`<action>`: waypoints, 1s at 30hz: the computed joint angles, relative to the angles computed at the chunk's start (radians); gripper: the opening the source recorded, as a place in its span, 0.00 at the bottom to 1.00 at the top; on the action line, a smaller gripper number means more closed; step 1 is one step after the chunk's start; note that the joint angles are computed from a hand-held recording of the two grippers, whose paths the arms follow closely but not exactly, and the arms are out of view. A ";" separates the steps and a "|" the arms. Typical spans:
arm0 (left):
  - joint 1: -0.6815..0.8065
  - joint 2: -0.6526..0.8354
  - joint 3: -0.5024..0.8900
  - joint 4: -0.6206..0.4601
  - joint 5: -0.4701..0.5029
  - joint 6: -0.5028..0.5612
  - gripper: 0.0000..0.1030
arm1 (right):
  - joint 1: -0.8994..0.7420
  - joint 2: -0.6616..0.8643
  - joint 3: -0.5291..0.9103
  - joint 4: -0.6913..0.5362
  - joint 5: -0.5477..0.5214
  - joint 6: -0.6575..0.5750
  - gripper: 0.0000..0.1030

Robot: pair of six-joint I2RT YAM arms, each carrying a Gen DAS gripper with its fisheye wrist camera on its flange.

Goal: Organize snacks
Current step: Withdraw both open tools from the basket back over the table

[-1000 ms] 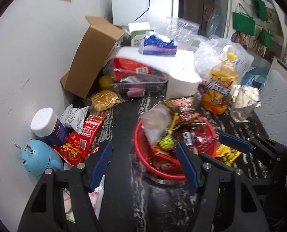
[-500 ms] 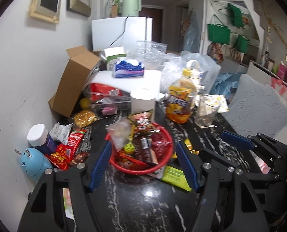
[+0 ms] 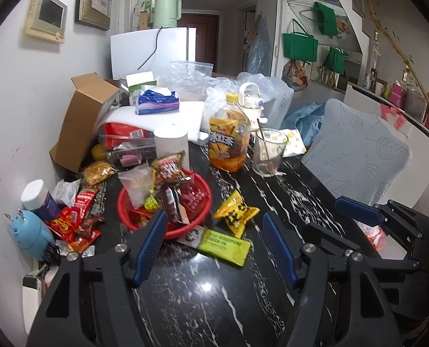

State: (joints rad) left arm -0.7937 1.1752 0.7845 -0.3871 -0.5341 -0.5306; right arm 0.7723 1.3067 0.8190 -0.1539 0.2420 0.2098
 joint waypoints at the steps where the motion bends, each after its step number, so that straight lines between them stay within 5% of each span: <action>1: -0.010 0.008 -0.007 0.007 0.004 -0.007 0.66 | 0.000 -0.012 -0.017 -0.002 0.005 0.008 0.55; 11: 0.017 0.126 -0.054 0.067 0.077 -0.072 0.66 | -0.031 -0.006 -0.127 0.034 -0.030 0.064 0.55; 30: 0.215 0.400 -0.035 0.226 0.213 -0.051 0.66 | -0.168 0.368 -0.035 0.184 -0.229 0.024 0.55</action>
State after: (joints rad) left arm -0.5788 1.5757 0.7499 -0.1606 -0.3211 -0.5817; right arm 0.6043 1.6742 0.7839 0.0303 0.0131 0.2334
